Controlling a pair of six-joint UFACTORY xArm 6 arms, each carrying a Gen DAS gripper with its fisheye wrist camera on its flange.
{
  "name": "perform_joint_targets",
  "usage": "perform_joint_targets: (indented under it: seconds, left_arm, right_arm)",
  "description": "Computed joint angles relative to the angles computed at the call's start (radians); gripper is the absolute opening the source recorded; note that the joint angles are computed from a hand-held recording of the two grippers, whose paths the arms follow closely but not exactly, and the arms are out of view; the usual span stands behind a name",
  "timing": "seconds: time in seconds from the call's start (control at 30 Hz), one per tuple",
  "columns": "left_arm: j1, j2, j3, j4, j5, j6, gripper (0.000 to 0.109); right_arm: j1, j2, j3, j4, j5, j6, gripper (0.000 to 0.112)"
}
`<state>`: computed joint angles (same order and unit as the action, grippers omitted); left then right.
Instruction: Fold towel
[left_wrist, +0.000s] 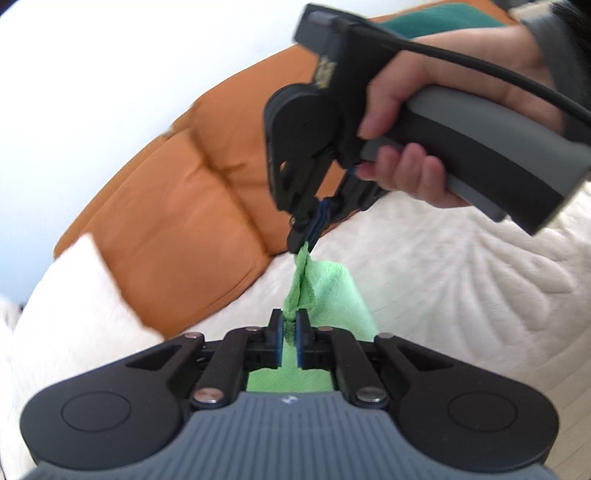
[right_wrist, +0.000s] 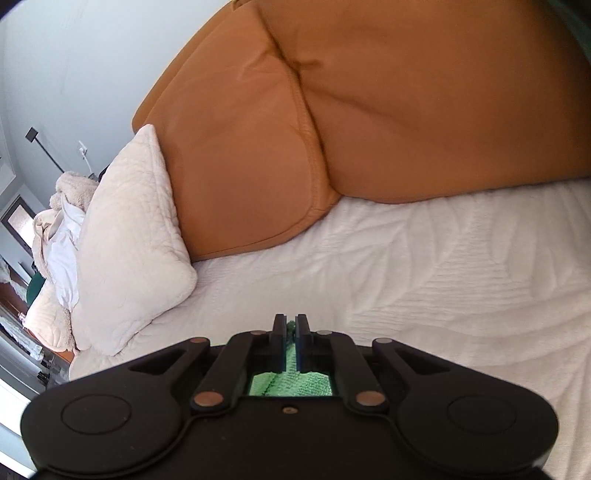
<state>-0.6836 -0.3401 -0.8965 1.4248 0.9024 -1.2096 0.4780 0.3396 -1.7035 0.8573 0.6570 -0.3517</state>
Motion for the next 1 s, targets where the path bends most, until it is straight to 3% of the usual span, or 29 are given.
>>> perform_joint_targets:
  seconds: [0.17, 0.37, 0.4, 0.47, 0.53, 0.63, 0.73, 0.8, 0.9, 1.0]
  left_arm:
    - [0.059, -0.112, 0.111, -0.059, -0.011, -0.014, 0.008]
    - [0.119, -0.152, 0.161, -0.127, -0.059, 0.005, 0.008]
    - [0.127, -0.151, 0.162, -0.139, -0.064, 0.007, 0.012]
    - [0.151, -0.139, 0.159, -0.193, -0.088, 0.035, 0.012]
    - [0.167, -0.152, 0.163, -0.257, -0.092, 0.02, 0.018]
    - [0.165, -0.196, 0.168, -0.267, -0.052, -0.041, 0.026]
    - [0.139, -0.236, 0.175, -0.135, -0.008, -0.153, 0.042]
    - [0.15, -0.27, 0.195, -0.064, -0.052, -0.225, 0.054]
    - [0.213, -0.269, 0.197, -0.045, -0.18, -0.256, 0.056]
    - [0.322, -0.234, 0.207, -0.131, -0.406, -0.216, 0.056]
  right_arm:
    - [0.065, 0.112, -0.147, -0.098, 0.031, 0.099, 0.004]
    - [0.115, 0.193, -0.251, -0.198, 0.059, 0.162, 0.004]
    - [0.119, 0.201, -0.261, -0.203, 0.064, 0.165, 0.004]
    - [0.127, 0.218, -0.279, -0.218, 0.069, 0.181, 0.01]
    - [0.135, 0.2, -0.247, -0.236, 0.031, 0.185, 0.04]
    - [0.144, 0.112, -0.122, -0.197, -0.078, 0.095, 0.041]
    - [0.141, -0.022, 0.032, -0.076, -0.148, -0.121, 0.042]
    - [0.127, -0.089, 0.1, -0.059, -0.109, -0.188, 0.041]
    - [0.099, -0.142, 0.18, -0.086, -0.024, -0.168, 0.038]
    - [0.078, -0.146, 0.219, -0.04, 0.017, -0.161, 0.036]
